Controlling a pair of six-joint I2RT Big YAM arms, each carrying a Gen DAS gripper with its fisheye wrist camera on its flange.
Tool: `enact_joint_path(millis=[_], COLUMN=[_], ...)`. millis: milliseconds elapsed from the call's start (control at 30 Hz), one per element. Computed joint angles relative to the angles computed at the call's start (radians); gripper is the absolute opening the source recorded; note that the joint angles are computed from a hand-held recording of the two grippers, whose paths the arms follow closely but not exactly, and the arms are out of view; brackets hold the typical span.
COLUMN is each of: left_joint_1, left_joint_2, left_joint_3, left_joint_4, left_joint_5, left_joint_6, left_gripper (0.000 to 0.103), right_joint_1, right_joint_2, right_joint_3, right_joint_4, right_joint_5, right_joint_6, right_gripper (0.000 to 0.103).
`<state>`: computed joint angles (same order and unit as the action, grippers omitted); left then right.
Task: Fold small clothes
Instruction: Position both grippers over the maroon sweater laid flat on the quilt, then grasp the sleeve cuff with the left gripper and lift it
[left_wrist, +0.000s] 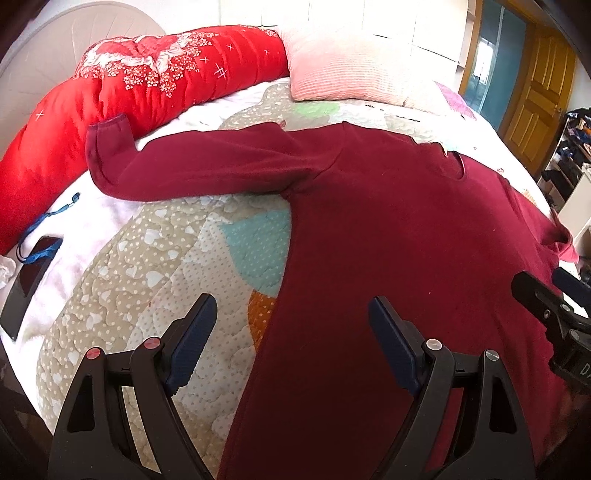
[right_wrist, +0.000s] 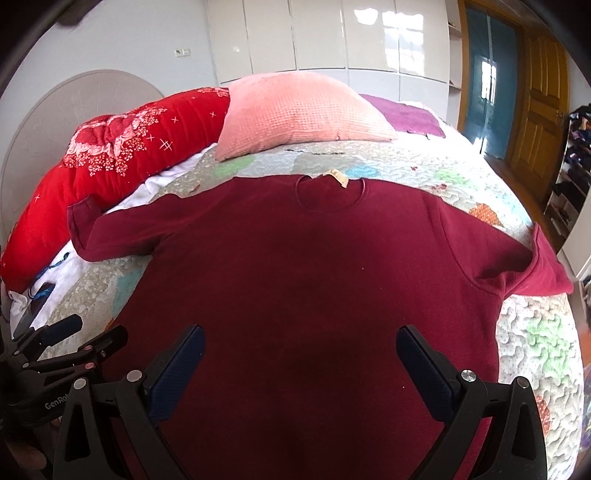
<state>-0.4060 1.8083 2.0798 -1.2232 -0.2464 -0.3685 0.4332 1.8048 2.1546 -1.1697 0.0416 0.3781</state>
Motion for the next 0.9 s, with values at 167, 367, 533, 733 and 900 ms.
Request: enact_joint_path(millis=[167,367,533,733,900], left_joint_1=[-0.002,0.002,0.003,0.013,0.030], left_joint_2=[0.013,0.030,0.045,0.060,0.071], left_joint_3=[0.016,0.032,0.048,0.064,0.077], left_joint_4=[-0.004,-0.006,-0.013,-0.015,-0.015], left_joint_5=[-0.007,0.002,-0.005,0.004,0.028], left_joint_6=[0.002,0.001,0.005,0.005,0.000], left_gripper=[0.085,0.085,0.085,0.085,0.085], right_joint_1=[0.002,0.004,0.004,0.005,0.008], right_joint_2=[-0.001,0.019,0.042,0.063,0.089], right_joint_3=[-0.007,0.018,0.044,0.067,0.098], right_joint_4=[0.007,0.001,-0.012,-0.019,-0.026], right_joint_5=[0.004,0.003,-0.006,-0.014,-0.020], right_joint_6=[0.000,-0.003,-0.005,-0.019,-0.026], right_gripper=[0.103,0.103,0.103,0.103,0.103])
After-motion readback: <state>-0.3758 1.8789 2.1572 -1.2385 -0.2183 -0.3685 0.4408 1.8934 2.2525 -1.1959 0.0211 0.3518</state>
